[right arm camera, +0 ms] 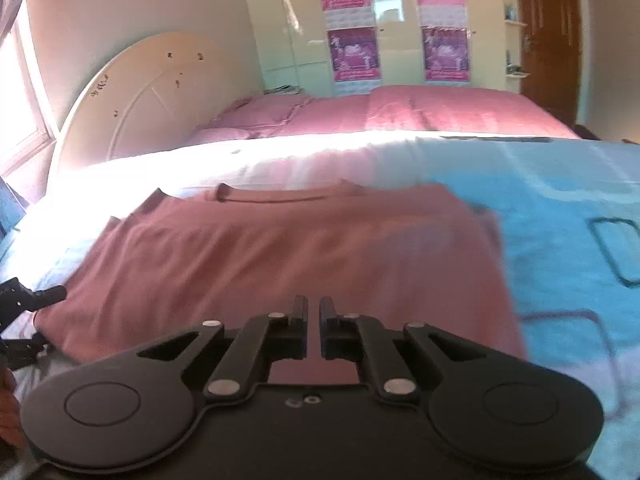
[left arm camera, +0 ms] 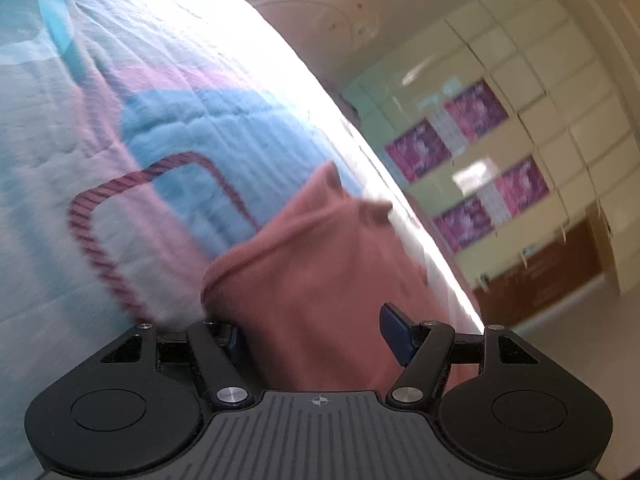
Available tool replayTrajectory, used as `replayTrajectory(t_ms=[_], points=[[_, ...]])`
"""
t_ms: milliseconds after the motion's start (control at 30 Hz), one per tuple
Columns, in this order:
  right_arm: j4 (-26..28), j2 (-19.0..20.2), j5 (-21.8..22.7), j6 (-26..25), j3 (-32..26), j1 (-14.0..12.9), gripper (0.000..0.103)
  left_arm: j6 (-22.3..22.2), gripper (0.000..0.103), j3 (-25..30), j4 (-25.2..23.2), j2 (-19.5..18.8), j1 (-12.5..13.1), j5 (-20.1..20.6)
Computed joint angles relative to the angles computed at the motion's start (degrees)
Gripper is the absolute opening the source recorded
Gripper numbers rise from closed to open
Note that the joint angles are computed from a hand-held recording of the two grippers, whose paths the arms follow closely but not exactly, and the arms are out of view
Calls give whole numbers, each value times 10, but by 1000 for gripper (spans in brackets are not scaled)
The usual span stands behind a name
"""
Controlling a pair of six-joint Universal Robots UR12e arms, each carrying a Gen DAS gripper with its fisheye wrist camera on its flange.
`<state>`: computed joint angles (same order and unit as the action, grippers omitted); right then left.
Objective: Fold small clothes
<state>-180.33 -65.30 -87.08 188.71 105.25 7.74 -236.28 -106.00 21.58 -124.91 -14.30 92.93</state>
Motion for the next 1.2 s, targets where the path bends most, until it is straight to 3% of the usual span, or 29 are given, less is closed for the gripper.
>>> replayTrajectory(t_ms=[33, 133, 167, 300, 367, 433, 500, 533, 633, 733, 900, 967, 1033, 1200], points=[[2, 10, 12, -1, -13, 1, 2, 0, 57, 8, -4, -5, -1, 6], [12, 37, 35, -8, -47, 8, 2, -9, 15, 30, -31, -17, 2, 4], [15, 45, 42, -10, -57, 10, 2, -19, 11, 34, -31, -22, 5, 0], [15, 66, 59, -19, -81, 19, 2, -43, 8, 35, 24, -32, 11, -13], [28, 73, 60, -35, -89, 22, 2, -20, 8, 26, 62, -30, 9, -8], [73, 79, 39, -46, -98, 27, 0, -11, 9, 24, 43, -29, 12, -15], [67, 82, 45, -34, -94, 24, 0, -45, 10, 24, 18, -32, 18, -31], [69, 80, 48, -27, -94, 23, 0, -55, 10, 24, 35, -37, 21, -35], [73, 77, 47, -28, -91, 24, 0, -52, 10, 34, 10, -36, 18, -25], [82, 76, 40, -35, -94, 25, 0, -11, 9, 52, -34, -28, 12, -17], [94, 85, 49, -44, -109, 25, 0, 110, 9, 102, -28, -19, -14, -43], [78, 78, 78, -8, -100, 11, 3, 148, 9, 132, -47, -20, -28, -58], [13, 64, 94, 53, -71, -9, 4, 195, 9, 168, -74, -27, -45, -74], [-80, 18, 76, 145, 0, -68, 4, 285, 9, 260, -186, -55, -97, -89]])
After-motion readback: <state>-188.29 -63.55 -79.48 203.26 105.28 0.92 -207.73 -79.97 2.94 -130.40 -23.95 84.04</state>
